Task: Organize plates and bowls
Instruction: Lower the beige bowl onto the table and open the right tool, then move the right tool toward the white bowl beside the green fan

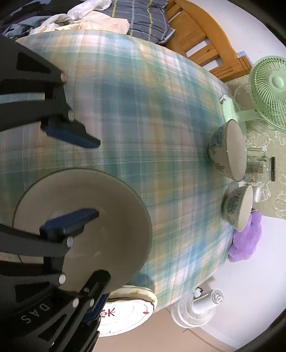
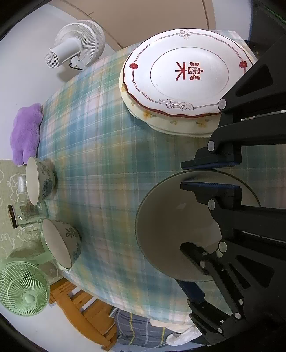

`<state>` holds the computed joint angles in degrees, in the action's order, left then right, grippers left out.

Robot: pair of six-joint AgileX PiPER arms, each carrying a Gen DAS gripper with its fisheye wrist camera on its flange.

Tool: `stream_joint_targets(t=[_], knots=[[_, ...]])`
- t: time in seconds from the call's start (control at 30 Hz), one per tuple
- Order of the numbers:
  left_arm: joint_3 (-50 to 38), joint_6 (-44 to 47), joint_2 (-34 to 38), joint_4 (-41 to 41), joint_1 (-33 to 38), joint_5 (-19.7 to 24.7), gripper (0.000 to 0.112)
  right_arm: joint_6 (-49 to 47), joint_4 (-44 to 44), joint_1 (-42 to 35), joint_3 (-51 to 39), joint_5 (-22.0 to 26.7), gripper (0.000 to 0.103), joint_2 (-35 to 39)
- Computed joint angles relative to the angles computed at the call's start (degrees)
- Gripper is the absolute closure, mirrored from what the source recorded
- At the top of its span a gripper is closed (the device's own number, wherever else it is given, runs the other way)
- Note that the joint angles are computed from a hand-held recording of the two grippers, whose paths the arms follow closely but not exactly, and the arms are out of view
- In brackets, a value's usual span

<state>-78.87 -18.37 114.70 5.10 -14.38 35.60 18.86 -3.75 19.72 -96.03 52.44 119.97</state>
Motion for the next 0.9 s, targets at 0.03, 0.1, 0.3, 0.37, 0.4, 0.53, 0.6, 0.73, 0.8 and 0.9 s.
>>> stream_joint_targets(t=[0.03,0.1,0.3,0.37,0.4,0.53,0.6,0.73,0.8,0.9], knots=[[-0.06,0.46,-0.27,0.08,0.36,0.07,0.052,0.77,-0.45,0.16,-0.19,0.11,0.082,0.01],[-0.31,2.57,-0.58,-1.54,1.53,0.30,0.048,2.83,-1.72,0.66,-0.70,0.50,0.072,-0.19],[-0.92,10.29,-2.00,-5.59,5.58,0.66,0.038,9.89,-6.24,2.71,-2.73,1.13,0.051,-0.99],[-0.97,13.97,-2.55,-7.65,6.93,0.48,0.031,11.65,-6.86,3.46,-3.62,1.09,0.039,-1.02],[-0.76,15.82,-3.03,-8.54,7.62,0.08,0.030,13.24,-7.92,4.25,-4.34,1.03,0.034,-0.99],[-2.46,22.75,-3.29,-12.50,10.25,0.52,0.027,16.43,-10.88,6.87,-9.72,3.20,0.032,1.20],[-4.23,25.30,-2.95,-13.84,11.55,0.98,0.026,17.49,-11.89,8.06,-13.21,4.57,0.031,2.90],[-8.17,28.01,-1.73,-14.09,13.50,1.77,0.025,18.75,-13.49,9.66,-22.73,8.23,0.031,7.33],[-10.72,28.82,-0.79,-14.63,14.28,2.68,0.025,18.39,-14.44,10.39,-30.13,12.35,0.031,10.70],[-14.32,28.61,0.66,-14.64,14.78,2.94,0.025,16.27,-14.46,10.68,-40.44,15.81,0.031,15.37]])
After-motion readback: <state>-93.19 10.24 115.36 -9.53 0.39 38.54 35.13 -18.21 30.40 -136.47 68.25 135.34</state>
